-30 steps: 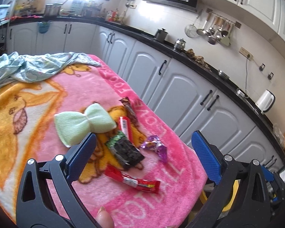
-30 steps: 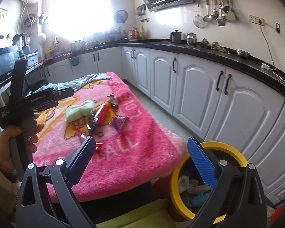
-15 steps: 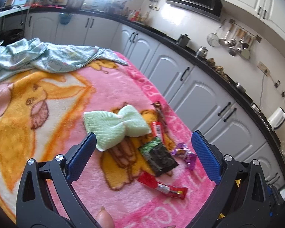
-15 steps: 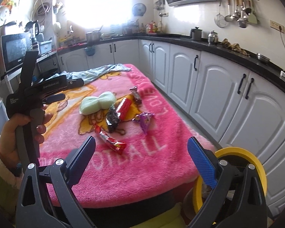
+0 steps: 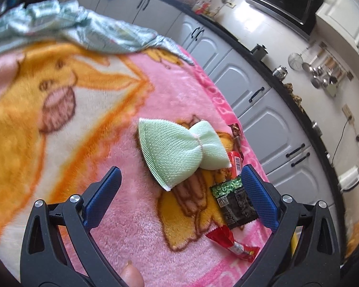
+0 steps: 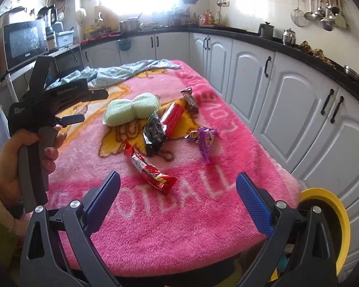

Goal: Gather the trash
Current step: 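Grasp light green bow scrubber with left tool while right tool grasps red wrapper, then carry green scrubber with left tool while right tool carries red wrapper to bin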

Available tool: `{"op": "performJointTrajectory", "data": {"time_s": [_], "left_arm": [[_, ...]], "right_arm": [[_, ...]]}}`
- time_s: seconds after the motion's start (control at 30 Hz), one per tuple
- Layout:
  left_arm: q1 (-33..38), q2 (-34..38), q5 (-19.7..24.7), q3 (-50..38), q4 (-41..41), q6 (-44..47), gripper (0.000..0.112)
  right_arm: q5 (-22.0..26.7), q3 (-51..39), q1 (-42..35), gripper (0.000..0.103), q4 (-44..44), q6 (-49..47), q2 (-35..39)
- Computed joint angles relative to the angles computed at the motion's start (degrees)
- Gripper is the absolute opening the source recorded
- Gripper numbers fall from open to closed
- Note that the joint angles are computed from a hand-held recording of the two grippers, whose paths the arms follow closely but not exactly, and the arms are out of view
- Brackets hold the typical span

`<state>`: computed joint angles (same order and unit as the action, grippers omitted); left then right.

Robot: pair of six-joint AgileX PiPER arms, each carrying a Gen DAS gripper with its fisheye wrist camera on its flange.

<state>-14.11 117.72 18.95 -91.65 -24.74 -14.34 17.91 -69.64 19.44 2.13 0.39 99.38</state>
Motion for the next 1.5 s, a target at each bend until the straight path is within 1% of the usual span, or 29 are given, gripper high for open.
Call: {"op": "performJointTrajectory", "data": {"time_s": [0.07, 0.2, 0.37, 0.47, 0.53, 0.57, 0.6, 0.63, 0.67, 0.7, 0.73, 0.77, 0.8, 0.83, 0.87, 0.93, 0.97, 1.03, 1.1, 1.17, 1.3, 1.4, 1.5], "left_arm": [[0.9, 1.6, 0.8, -1.3, -6.6, 4.8, 0.092], [1.9, 4.8, 2.9, -4.9, -12.4, 7.7, 0.091], [2.5, 8.7, 5.9, -10.2, -11.9, 3.2, 0.086], [2.4, 9.5, 5.5, -11.3, -9.0, -0.2, 0.082], [2.1, 9.8, 5.7, -12.1, -6.5, -2.7, 0.080], [2.0, 9.9, 5.8, -12.2, -5.5, -3.6, 0.076], [1.8, 10.0, 6.2, -12.8, -3.1, -5.6, 0.066], [1.6, 10.2, 6.7, -13.3, -1.1, -7.2, 0.063], [1.4, 10.4, 7.1, -13.6, 1.3, -9.1, 0.058], [1.4, 10.4, 7.1, -13.7, 1.9, -9.4, 0.055], [1.5, 10.4, 7.1, -13.6, 1.1, -8.6, 0.053], [1.7, 10.5, 7.2, -13.6, -0.5, -7.1, 0.048], [1.9, 10.5, 7.1, -13.4, -2.4, -5.5, 0.044], [2.0, 10.5, 7.3, -13.4, -3.4, -4.7, 0.044], [2.0, 10.6, 7.3, -13.6, -3.5, -4.6, 0.042], [2.0, 10.5, 6.9, -13.1, -5.5, -2.8, 0.040], [2.2, 10.3, 6.7, -12.5, -7.8, -0.7, 0.038], [2.3, 10.1, 6.6, -12.2, -8.7, 0.3, 0.035], [2.4, 9.4, 6.2, -11.3, -10.8, 2.6, 0.028], [2.4, 8.1, 5.1, -9.5, -13.5, 5.9, 0.026], [1.6, 6.2, 4.3, -7.5, -17.0, 11.5, 0.024], [0.7, 3.7, 2.4, -4.9, -18.7, 15.1, 0.024], [-0.1, 1.3, 0.4, -2.7, -16.8, 15.2, 0.023]], "right_arm": [[0.3, -1.4, 0.3, 0.094, -0.1, -0.5, 1.8], [1.7, -5.3, 0.9, 0.094, 0.8, -2.8, 6.3], [3.5, -10.7, 1.7, 0.094, 3.1, -7.3, 11.8], [5.2, -14.2, 2.1, 0.094, 1.2, -7.0, 15.0], [6.8, -16.9, 1.8, 0.093, 2.6, -8.9, 17.2], [7.8, -18.2, 1.7, 0.091, 3.4, -9.9, 18.2], [9.3, -19.6, 1.5, 0.087, 4.5, -11.3, 19.3], [10.9, -20.7, 1.3, 0.074, 6.8, -13.8, 20.2], [11.3, -20.8, 1.0, 0.069, 9.1, -16.1, 20.5], [10.3, -19.8, 1.0, 0.066, 9.4, -16.7, 20.0], [10.4, -19.3, 0.9, 0.059, 11.1, -18.7, 19.7], [10.4, -18.8, 1.0, 0.051, 11.7, -19.9, 19.3], [10.6, -18.4, 1.0, 0.047, 12.2, -20.9, 18.9], [10.9, -17.9, 1.1, 0.040, 12.6, -21.9, 18.5], [10.8, -17.3, 1.4, 0.037, 12.2, -21.9, 18.0], [10.3, -16.0, 1.7, 0.032, 12.2, -22.1, 17.1], [10.0, -15.2, 1.7, 0.031, 12.6, -22.2, 16.6], [9.3, -13.9, 1.5, 0.029, 14.2, -22.6, 16.0], [8.6, -13.2, 1.4, 0.027, 14.7, -22.4, 15.7], [7.3, -11.1, 1.7, 0.025, 14.6, -22.0, 14.4], [6.0, -8.4, 1.6, 0.023, 16.5, -22.6, 12.9], [5.3, -6.6, 1.2, 0.022, 18.8, -23.9, 11.8], [4.7, -5.0, 1.3, 0.021, 19.5, -24.0, 10.6]]}}
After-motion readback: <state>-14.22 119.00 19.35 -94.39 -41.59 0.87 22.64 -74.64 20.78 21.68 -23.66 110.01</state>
